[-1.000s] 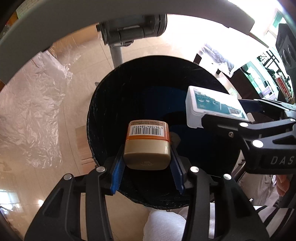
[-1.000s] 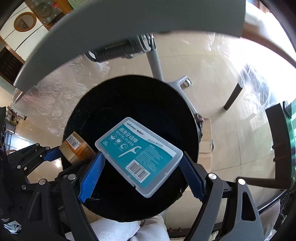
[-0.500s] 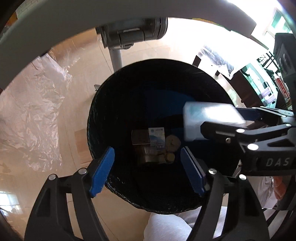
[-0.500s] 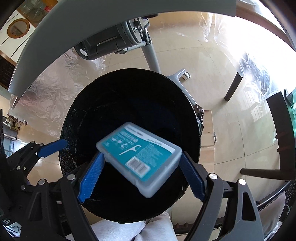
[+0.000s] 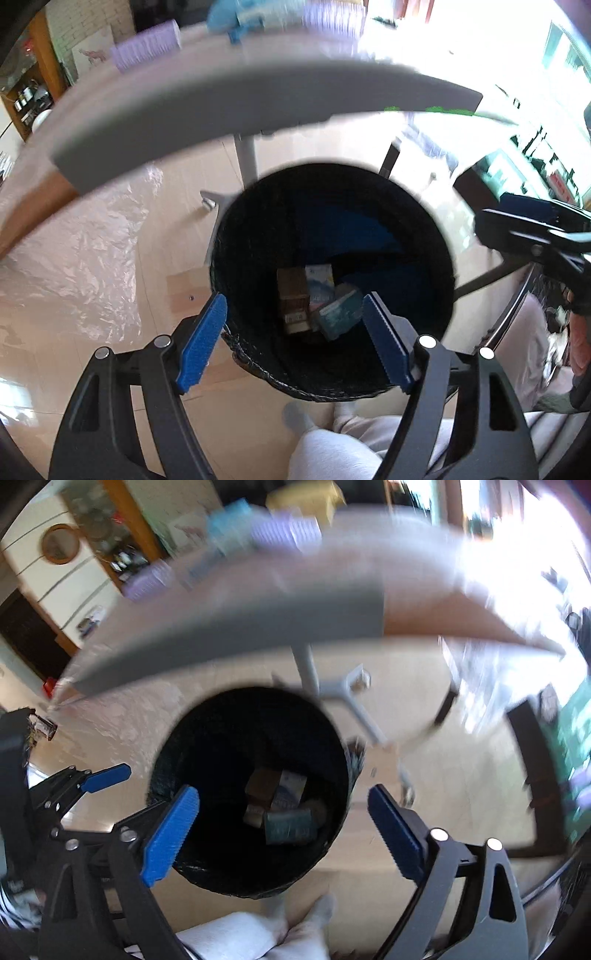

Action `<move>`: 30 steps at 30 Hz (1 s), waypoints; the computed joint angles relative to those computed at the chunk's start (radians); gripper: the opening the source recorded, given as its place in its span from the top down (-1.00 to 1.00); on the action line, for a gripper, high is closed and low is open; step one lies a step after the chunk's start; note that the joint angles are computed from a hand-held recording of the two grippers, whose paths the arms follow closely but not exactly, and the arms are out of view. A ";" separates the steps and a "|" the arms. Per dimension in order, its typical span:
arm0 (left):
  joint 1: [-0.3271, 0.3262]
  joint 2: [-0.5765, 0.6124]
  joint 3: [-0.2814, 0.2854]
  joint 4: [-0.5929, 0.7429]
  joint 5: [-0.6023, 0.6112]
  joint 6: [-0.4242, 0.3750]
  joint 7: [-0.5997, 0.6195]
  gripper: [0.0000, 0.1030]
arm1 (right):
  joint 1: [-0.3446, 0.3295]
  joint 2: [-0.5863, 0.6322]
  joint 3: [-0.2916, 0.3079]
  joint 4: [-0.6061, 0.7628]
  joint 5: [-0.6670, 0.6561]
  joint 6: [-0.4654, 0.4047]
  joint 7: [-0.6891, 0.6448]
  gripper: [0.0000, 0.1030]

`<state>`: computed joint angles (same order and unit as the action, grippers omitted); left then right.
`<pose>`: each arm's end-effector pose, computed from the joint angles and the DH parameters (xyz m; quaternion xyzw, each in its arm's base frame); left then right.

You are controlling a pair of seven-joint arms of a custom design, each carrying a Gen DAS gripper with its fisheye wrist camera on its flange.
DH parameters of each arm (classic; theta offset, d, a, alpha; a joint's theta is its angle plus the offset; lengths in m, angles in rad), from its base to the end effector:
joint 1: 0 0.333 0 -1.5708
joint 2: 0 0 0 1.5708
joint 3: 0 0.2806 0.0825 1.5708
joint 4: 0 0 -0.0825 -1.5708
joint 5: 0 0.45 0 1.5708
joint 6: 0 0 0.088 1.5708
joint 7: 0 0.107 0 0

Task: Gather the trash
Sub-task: 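Grasp the lavender hair roller with the left tool while the right tool grasps the yellow paper bag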

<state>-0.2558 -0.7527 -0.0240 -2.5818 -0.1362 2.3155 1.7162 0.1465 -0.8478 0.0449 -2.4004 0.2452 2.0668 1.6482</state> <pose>0.4342 -0.1273 0.5056 -0.5535 0.7957 -0.2147 0.1200 0.4115 0.0961 0.6221 -0.6963 0.6640 -0.0734 0.2626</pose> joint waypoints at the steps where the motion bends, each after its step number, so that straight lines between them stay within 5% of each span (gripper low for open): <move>1: -0.001 -0.012 0.002 0.002 -0.007 0.008 -0.005 -0.66 | -0.002 -0.029 0.006 -0.003 -0.018 0.034 -0.024 -0.87; 7: 0.012 -0.066 -0.013 0.025 0.017 0.135 -0.062 -0.86 | -0.013 -0.018 0.013 0.052 -0.055 0.194 -0.086 -0.92; 17: 0.081 0.209 -0.005 0.276 0.105 0.242 -0.117 -0.86 | -0.051 0.287 0.019 0.305 -0.109 0.286 -0.065 -0.92; 30: 0.177 0.591 -0.027 0.635 0.049 0.183 -0.025 -0.86 | -0.031 0.627 0.023 0.595 -0.240 0.251 0.048 -0.92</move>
